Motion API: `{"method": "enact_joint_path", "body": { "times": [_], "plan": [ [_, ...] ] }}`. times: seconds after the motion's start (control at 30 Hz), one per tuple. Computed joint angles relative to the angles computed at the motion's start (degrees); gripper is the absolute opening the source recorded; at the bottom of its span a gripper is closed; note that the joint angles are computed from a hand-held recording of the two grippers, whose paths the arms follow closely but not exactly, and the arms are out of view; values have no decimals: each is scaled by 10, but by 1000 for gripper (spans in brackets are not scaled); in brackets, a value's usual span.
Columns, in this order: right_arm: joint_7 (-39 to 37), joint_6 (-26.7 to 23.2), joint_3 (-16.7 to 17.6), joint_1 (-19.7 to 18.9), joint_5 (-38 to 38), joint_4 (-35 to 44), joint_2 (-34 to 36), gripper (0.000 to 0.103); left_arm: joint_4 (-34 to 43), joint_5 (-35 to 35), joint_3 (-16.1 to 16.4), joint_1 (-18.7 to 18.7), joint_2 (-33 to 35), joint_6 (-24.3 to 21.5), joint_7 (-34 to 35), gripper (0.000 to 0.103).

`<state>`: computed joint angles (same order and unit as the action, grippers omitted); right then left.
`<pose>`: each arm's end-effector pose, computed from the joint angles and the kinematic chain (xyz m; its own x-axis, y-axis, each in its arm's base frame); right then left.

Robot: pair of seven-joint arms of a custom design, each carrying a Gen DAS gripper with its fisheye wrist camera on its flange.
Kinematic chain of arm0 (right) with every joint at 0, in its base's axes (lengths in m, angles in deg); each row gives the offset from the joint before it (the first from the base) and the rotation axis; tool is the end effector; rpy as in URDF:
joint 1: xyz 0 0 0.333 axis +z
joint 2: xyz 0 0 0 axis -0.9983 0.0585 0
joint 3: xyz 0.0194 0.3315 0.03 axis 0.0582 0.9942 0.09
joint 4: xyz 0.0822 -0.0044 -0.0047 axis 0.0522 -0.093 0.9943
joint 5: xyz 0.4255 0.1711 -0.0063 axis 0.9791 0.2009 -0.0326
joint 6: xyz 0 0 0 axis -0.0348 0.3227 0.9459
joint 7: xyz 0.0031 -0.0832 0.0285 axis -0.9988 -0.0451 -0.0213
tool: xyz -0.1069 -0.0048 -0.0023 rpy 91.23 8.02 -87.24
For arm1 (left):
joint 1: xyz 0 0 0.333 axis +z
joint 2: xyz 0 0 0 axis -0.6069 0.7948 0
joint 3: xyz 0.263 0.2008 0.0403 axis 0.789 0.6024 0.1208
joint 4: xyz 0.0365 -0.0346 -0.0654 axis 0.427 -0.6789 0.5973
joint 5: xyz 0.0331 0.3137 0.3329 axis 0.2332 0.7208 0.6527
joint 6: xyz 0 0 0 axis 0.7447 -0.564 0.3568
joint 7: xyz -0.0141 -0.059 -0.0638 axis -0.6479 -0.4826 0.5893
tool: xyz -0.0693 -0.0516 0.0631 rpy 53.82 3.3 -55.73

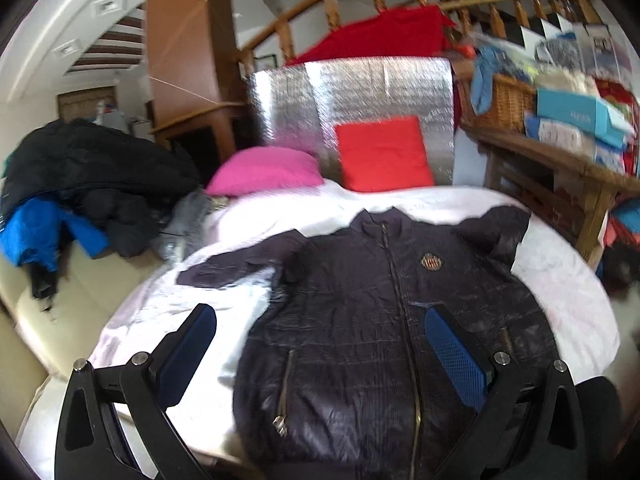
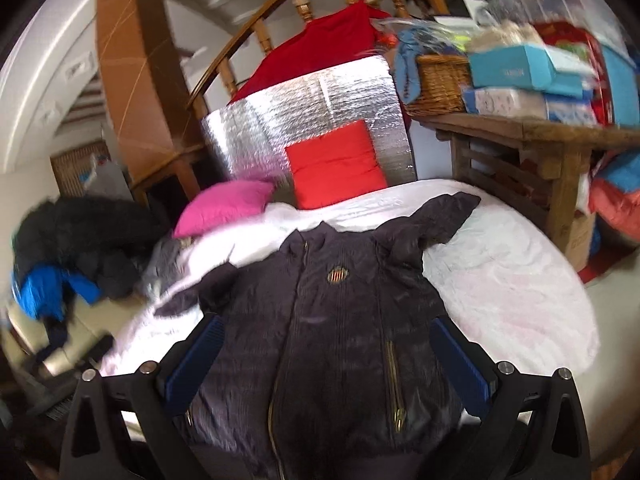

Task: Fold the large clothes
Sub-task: 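Grasp the jacket sleeve cuff with the right gripper and lift it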

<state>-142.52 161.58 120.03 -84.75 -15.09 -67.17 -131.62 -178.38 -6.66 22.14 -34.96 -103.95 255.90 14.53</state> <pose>0.3323 0.3128 0.5968 -0.2504 -0.8514 -0.4609 -0.2657 0.5182 -0.8129 0.5258 -0.1541 0.5962 -0.1761 -0.9756 -0.1310 -0.4630 0.1996 -0.8636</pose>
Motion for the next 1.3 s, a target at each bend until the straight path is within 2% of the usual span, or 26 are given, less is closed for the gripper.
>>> {"method": "enact_joint_path", "body": {
  "times": [0.13, 0.17, 0.23, 0.37, 0.43, 0.53, 0.57, 0.63, 0.67, 0.7, 0.8, 0.83, 0.9, 0.97, 1.0, 1.1, 1.13, 1.2, 1.27, 1.3],
  "plan": [
    [25, 97, -49, -41, 4, -49, -1, 103, 94, -6, 8, -20, 127, -10, 16, 103],
    [25, 117, -60, -53, 13, -57, 6, 103, 111, 7, 8, -20, 148, -8, 2, 103],
    [18, 151, -76, -74, 29, -67, 22, 103, 172, 77, 6, -18, 214, -20, -77, 103],
    [-18, 219, -103, -130, 46, -54, 94, 103, 268, 112, 41, -57, 307, -44, -120, 103],
    [-41, 258, -114, -155, 52, -42, 134, 103, 315, 90, 48, -69, 352, -52, -103, 103],
    [-74, 315, -133, -184, 67, -10, 210, 103, 345, 80, 73, -91, 390, -42, -93, 103],
    [-84, 325, -142, -183, 75, -4, 227, 103, 352, 73, 78, -95, 398, -42, -83, 103],
    [-107, 358, -175, -171, 89, 21, 282, 103, 373, 33, 68, -90, 416, -66, -42, 103],
    [-117, 376, -212, -144, 96, 37, 317, 103, 384, 6, 58, -83, 425, -77, -15, 103],
    [-117, 392, -245, -119, 102, 49, 344, 103, 389, -1, 64, -90, 428, -79, -10, 103],
    [-113, 443, -280, -98, 135, 78, 409, 103, 401, 37, 118, -136, 436, -80, -41, 103],
    [-105, 460, -291, -91, 139, 88, 429, 103, 406, 35, 117, -136, 440, -85, -35, 103],
    [-56, 468, -318, -78, 110, 113, 463, 103, 419, 15, 104, -126, 452, -98, -11, 103],
    [9, 456, -336, -75, 57, 140, 488, 103, 432, 11, 108, -131, 462, -112, -11, 103],
    [58, 450, -333, -89, 10, 160, 505, 102, 440, 10, 111, -134, 468, -119, -12, 103],
    [131, 468, -306, -136, -51, 193, 543, 92, 459, 17, 122, -146, 483, -132, -23, 103],
    [156, 487, -295, -152, -67, 207, 561, 85, 465, 19, 124, -148, 487, -138, -27, 103],
    [159, 501, -290, -157, -68, 223, 583, 71, 468, 16, 121, -147, 489, -142, -29, 103],
    [153, 491, -282, -159, -72, 230, 587, 61, 472, 15, 120, -147, 491, -142, -31, 103],
    [185, 484, -259, -182, -118, 248, 596, 43, 473, 16, 120, -148, 491, -142, -31, 103]
  ]
}}
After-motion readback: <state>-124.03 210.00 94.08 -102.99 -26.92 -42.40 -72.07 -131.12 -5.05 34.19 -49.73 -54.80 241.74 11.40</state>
